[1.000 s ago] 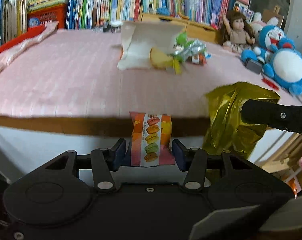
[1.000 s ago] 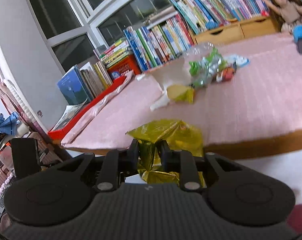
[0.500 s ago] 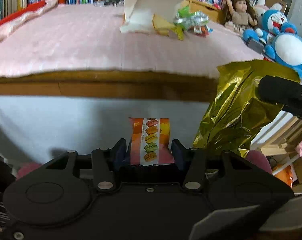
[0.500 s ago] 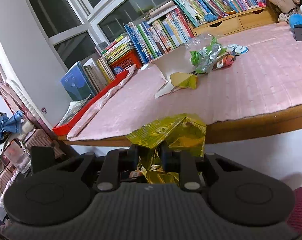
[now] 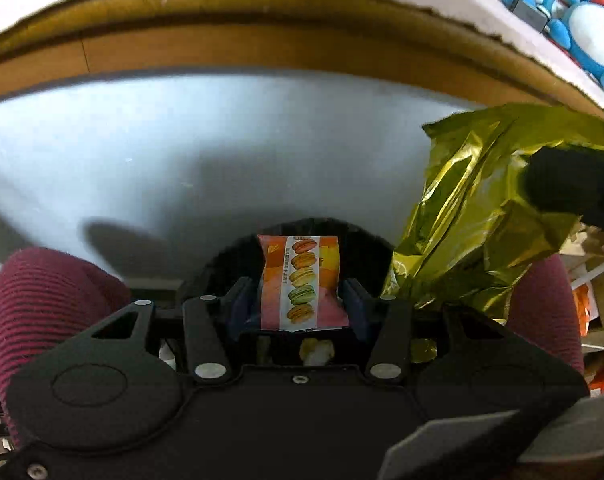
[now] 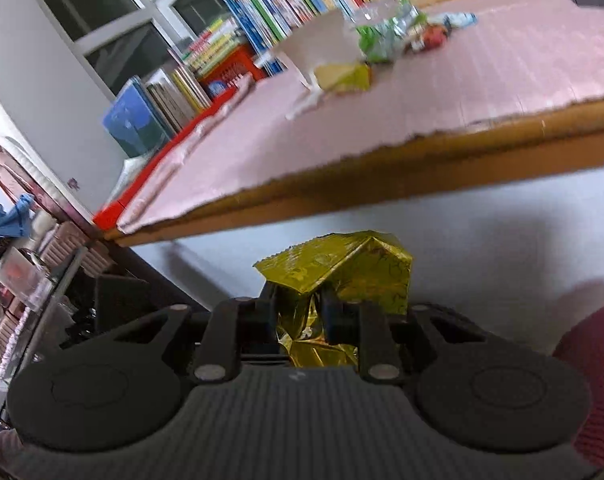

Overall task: Collect trash
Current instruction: 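Carry both held items over the bed edge down to the black bin, then open both grippers to drop the packet and foil bag into the bin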

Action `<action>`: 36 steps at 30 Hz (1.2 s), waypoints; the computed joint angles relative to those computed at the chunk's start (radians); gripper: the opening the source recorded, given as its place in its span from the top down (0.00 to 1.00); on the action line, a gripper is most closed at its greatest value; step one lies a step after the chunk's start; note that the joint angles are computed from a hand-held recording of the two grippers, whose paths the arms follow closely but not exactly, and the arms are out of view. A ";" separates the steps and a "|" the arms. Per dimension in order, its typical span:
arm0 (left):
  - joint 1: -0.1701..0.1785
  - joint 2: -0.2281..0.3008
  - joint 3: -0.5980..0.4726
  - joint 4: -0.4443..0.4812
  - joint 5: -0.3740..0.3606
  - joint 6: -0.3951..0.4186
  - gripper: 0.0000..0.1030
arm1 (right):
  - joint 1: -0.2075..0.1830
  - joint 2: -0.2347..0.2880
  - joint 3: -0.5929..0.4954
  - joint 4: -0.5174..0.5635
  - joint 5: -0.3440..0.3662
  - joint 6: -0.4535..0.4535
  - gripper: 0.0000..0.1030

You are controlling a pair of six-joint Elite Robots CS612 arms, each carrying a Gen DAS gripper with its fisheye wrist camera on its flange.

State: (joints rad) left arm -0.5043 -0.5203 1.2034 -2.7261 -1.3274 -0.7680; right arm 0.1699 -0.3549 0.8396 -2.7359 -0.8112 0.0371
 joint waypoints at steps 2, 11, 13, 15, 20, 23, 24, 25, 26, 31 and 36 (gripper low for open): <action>0.001 0.005 -0.005 0.010 -0.011 -0.004 0.54 | 0.001 0.010 -0.015 0.040 -0.015 0.003 0.76; 0.004 0.020 -0.030 0.066 -0.040 -0.008 0.54 | 0.007 0.053 -0.076 0.179 -0.056 -0.007 0.75; 0.005 0.024 -0.038 0.080 -0.043 -0.005 0.54 | 0.010 0.058 -0.087 0.195 -0.063 -0.007 0.75; 0.005 0.029 -0.046 0.093 -0.046 -0.003 0.53 | 0.012 0.059 -0.088 0.202 -0.073 -0.009 0.74; 0.006 0.027 -0.047 0.107 -0.051 -0.006 0.53 | 0.013 0.062 -0.095 0.217 -0.085 -0.002 0.71; 0.006 0.031 -0.057 0.117 -0.052 -0.004 0.53 | 0.014 0.064 -0.100 0.225 -0.092 -0.002 0.69; 0.006 0.031 -0.057 0.117 -0.053 -0.003 0.53 | 0.012 0.064 -0.099 0.229 -0.091 -0.005 0.69; 0.007 0.032 -0.059 0.119 -0.054 -0.003 0.53 | 0.012 0.064 -0.100 0.231 -0.092 -0.003 0.69; 0.007 0.032 -0.060 0.121 -0.055 -0.004 0.53 | 0.012 0.064 -0.100 0.231 -0.093 -0.001 0.69; 0.008 0.033 -0.063 0.133 -0.058 -0.011 0.44 | 0.013 0.067 -0.106 0.234 -0.097 0.007 0.62; 0.007 0.036 -0.071 0.147 -0.053 -0.015 0.34 | 0.013 0.068 -0.108 0.231 -0.096 0.010 0.46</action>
